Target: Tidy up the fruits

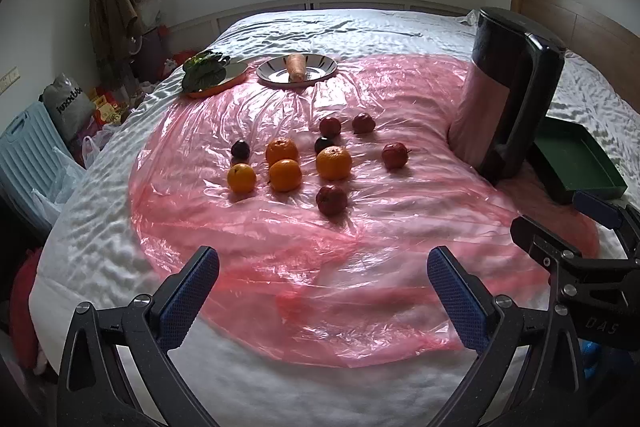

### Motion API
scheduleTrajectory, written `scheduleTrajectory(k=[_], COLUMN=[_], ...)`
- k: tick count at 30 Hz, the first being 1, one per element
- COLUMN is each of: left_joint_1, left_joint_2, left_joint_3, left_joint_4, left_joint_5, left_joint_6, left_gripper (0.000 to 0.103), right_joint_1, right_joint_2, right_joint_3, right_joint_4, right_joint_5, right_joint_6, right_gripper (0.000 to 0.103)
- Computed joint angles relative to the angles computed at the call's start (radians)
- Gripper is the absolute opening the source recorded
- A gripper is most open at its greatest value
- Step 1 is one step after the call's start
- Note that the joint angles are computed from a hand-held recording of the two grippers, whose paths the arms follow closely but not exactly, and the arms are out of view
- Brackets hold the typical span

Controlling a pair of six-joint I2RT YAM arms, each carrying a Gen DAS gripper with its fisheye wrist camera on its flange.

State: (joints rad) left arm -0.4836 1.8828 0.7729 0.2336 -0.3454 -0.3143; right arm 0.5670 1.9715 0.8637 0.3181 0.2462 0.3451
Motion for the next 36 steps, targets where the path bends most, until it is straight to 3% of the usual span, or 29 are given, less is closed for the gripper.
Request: scheduleTrajectory(k=[10,16,19,29,36], left_joint_1=[0.098,0.258,0.304,0.315,0.298], left_joint_2=[-0.007,-0.018,0.014,0.233,0.403], left_joint_3=[-0.032,-0.057,-0.023,0.263,0.506], left_joint_4=[0.033,0.064,0.066,-0.047,-0.156], left_joint_5=[-0.007,0.086,0.136,0.304,0.329], left_joint_6=[0.035,0.059,0.08,0.145,0.145], left_gripper=[0.102,0.102,0.097,0.063,0.055], right_joint_1=[0.019,0.028,0.024,-0.027,-0.075], right_joint_2=[0.062,0.138,0.188,0.376,0.541], right_joint_3=[0.065,0.154,0.221,0.532,0.812], right_joint_4=[-0.013,-0.043,-0.067,-0.201,-0.344], right_joint_5=[-0.046,-0.086,-0.12,-0.24,-0.298], right_joint_6=[-0.035,-0.067,-0.085,-0.16,-0.187], right_gripper=[0.103,0.103,0.103,0.103,0.103])
